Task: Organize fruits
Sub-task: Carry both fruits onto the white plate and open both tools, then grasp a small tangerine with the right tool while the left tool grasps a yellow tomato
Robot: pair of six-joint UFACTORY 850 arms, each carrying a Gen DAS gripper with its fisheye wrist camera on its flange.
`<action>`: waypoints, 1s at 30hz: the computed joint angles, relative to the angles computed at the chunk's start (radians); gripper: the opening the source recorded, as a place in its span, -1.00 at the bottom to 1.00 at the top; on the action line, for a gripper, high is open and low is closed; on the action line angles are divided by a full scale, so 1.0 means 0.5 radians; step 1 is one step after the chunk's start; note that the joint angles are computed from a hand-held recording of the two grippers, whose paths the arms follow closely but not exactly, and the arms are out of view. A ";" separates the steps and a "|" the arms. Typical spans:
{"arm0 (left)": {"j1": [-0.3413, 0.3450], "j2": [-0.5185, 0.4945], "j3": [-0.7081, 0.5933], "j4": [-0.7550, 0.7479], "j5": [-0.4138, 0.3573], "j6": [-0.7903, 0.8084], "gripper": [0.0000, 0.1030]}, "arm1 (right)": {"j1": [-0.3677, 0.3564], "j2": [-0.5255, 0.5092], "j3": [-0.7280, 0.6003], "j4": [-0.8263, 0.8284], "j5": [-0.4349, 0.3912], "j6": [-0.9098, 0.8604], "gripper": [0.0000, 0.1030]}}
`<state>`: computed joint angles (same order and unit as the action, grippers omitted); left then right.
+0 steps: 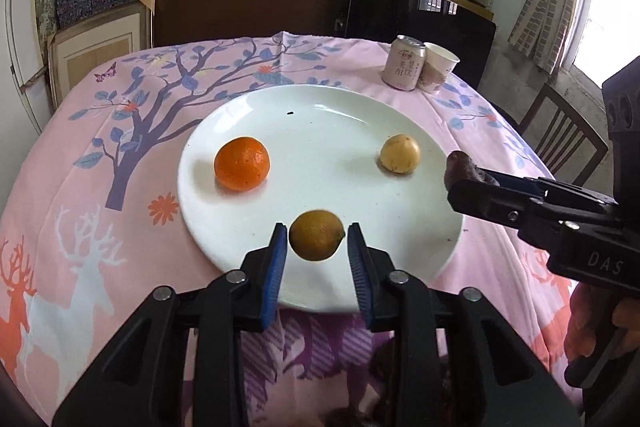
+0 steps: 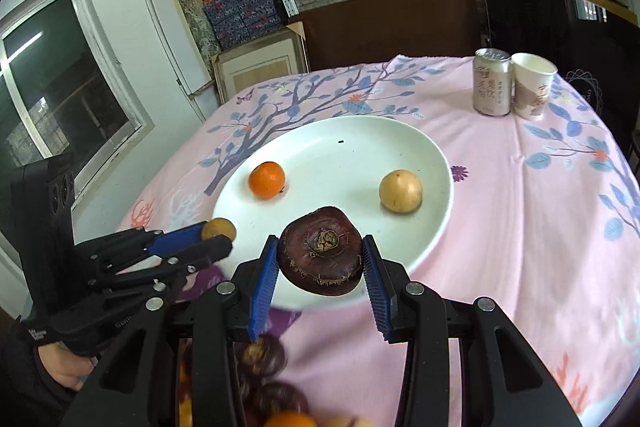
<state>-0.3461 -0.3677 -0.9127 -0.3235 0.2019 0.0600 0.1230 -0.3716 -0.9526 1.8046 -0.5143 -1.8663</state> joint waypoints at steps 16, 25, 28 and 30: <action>-0.199 0.579 0.661 -0.307 0.267 0.220 0.68 | -0.053 0.485 0.614 0.308 0.056 -0.458 0.35; -0.481 0.879 1.059 -0.849 0.406 0.566 0.75 | 0.005 0.772 1.077 0.291 0.132 -0.595 0.64; -0.488 0.933 1.122 -0.843 0.403 0.477 0.75 | 0.119 0.795 1.134 0.618 0.184 -0.918 0.64; -0.487 0.968 1.158 -0.817 0.395 0.405 0.75 | 0.158 0.778 1.130 0.748 0.202 -1.001 0.62</action>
